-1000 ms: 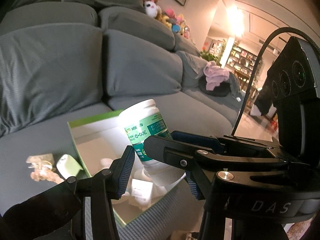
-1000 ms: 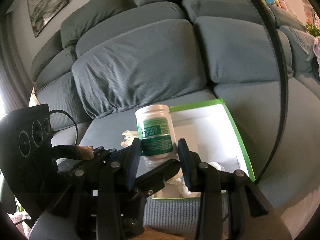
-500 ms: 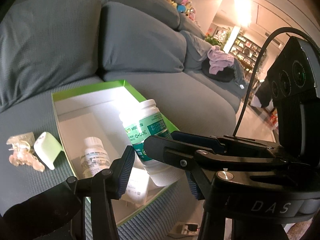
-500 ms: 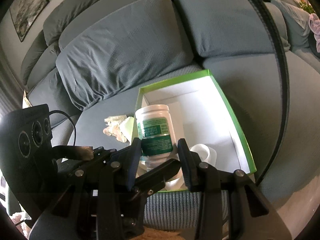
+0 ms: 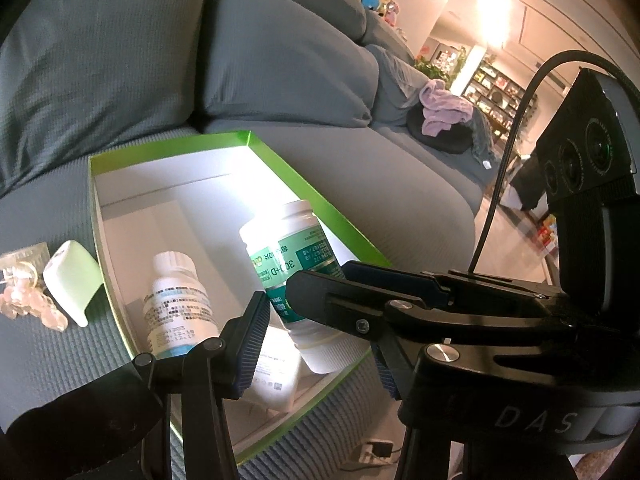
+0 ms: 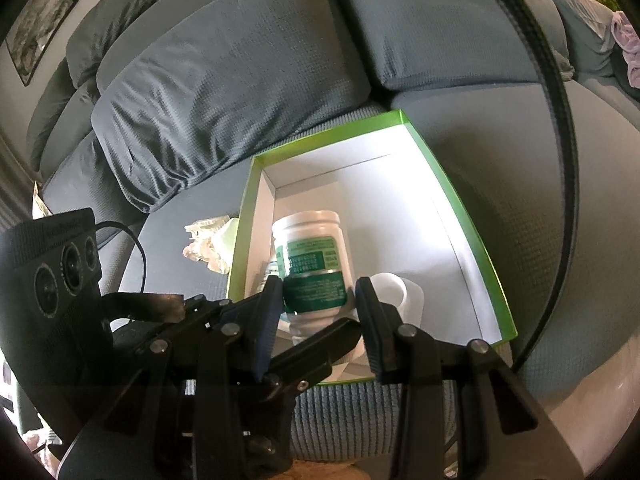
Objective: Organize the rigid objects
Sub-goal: 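Lower the green-label bottle into the box and open the right gripper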
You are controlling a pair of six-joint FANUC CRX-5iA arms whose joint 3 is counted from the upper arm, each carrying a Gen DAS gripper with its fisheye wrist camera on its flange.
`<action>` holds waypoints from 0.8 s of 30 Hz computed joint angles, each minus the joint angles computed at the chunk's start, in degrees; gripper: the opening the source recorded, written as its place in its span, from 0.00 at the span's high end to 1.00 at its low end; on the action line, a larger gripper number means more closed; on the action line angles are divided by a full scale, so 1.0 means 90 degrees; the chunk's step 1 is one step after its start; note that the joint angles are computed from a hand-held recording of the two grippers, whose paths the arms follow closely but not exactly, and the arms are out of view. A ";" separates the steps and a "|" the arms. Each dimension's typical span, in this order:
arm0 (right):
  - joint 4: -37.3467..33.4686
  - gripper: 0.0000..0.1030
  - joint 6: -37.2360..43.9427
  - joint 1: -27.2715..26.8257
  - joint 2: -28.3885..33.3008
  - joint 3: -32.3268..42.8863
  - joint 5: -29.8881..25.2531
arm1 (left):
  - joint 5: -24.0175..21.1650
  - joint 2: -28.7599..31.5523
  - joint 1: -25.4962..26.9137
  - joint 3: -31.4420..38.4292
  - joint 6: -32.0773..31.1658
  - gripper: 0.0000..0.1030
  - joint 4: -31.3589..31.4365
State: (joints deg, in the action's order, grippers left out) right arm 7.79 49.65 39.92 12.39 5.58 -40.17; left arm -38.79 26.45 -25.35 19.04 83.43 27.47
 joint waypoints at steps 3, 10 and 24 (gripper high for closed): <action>-0.0049 0.64 0.0023 -0.0031 0.0036 0.0032 -0.0039 | -0.0043 0.0060 -0.0001 0.0055 0.0024 0.52 0.0005; 0.0007 0.64 -0.0150 -0.0034 0.0181 0.0127 -0.0184 | -0.0179 0.0176 -0.0003 0.0185 0.0232 0.53 -0.0105; 0.0968 0.52 -0.1195 0.0317 -0.0224 -0.0191 -0.0064 | -0.0024 -0.0680 0.0304 -0.0551 0.0577 0.34 -0.0151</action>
